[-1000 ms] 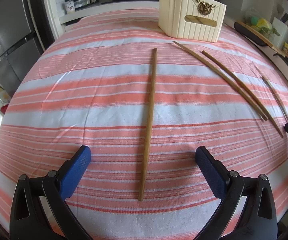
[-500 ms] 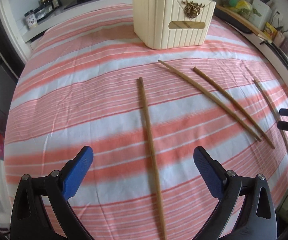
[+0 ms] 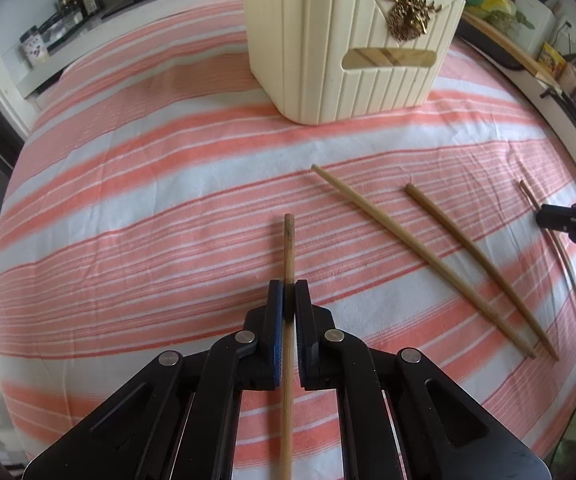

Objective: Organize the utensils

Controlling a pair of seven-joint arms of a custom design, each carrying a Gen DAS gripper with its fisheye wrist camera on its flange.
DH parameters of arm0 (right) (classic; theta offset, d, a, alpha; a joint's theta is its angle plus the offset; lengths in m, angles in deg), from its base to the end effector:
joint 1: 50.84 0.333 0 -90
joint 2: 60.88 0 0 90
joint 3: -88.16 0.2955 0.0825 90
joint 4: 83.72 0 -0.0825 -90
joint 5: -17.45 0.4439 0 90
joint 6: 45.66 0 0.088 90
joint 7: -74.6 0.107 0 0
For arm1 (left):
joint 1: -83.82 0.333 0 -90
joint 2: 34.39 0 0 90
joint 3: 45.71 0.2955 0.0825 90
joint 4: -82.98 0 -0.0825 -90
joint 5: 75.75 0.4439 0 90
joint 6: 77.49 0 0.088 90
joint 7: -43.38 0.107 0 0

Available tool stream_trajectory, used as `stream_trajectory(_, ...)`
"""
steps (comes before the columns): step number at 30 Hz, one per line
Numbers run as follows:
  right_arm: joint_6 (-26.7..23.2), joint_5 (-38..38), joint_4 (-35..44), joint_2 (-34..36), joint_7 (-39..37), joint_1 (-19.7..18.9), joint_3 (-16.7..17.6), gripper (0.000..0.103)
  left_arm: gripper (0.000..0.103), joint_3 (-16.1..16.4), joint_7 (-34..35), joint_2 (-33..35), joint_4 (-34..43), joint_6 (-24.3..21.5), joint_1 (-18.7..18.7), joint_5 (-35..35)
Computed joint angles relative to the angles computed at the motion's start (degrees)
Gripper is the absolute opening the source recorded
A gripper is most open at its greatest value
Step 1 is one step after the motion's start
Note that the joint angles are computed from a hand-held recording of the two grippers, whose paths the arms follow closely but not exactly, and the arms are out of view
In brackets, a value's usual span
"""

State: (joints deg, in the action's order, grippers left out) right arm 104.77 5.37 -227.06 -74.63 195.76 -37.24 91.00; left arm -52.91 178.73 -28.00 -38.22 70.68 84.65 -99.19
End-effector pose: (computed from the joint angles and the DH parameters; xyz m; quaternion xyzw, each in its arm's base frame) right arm 0.5018 0.1527 0.3510 -0.6612 0.7248 -0.1333 0.1405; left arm 0.6330 -0.0627 0.3421 -0.4593 0.8592 -0.2041 0.0958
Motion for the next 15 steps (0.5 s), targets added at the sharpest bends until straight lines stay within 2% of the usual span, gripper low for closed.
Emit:
stream_trajectory(2,4.1,1.6,-1.4,-1.3,0.4,0.1,-0.6,0.007,0.004,-0.2,3.2,-2.0,-1.2,0.3,1.0,-6.1)
stream_trajectory(6,11.4,-0.8,-5.5,-7.4,5.2,-1.3,1.0,0.007,0.004,1.1,10.7,-8.9,-4.7,0.3,1.5,-18.2)
stream_trajectory(11,14.9,-4.8,-9.3,-16.6,9.3,-2.5,3.9,0.007,0.004,5.5,20.5,-18.4,-9.3,-2.7,0.1,-30.9)
stream_trajectory(15,15.8,-9.0,-10.9,-23.2,12.9,-4.1,7.8,0.007,0.004,8.6,24.7,-23.8,-11.8,-5.0,-1.1,-37.0)
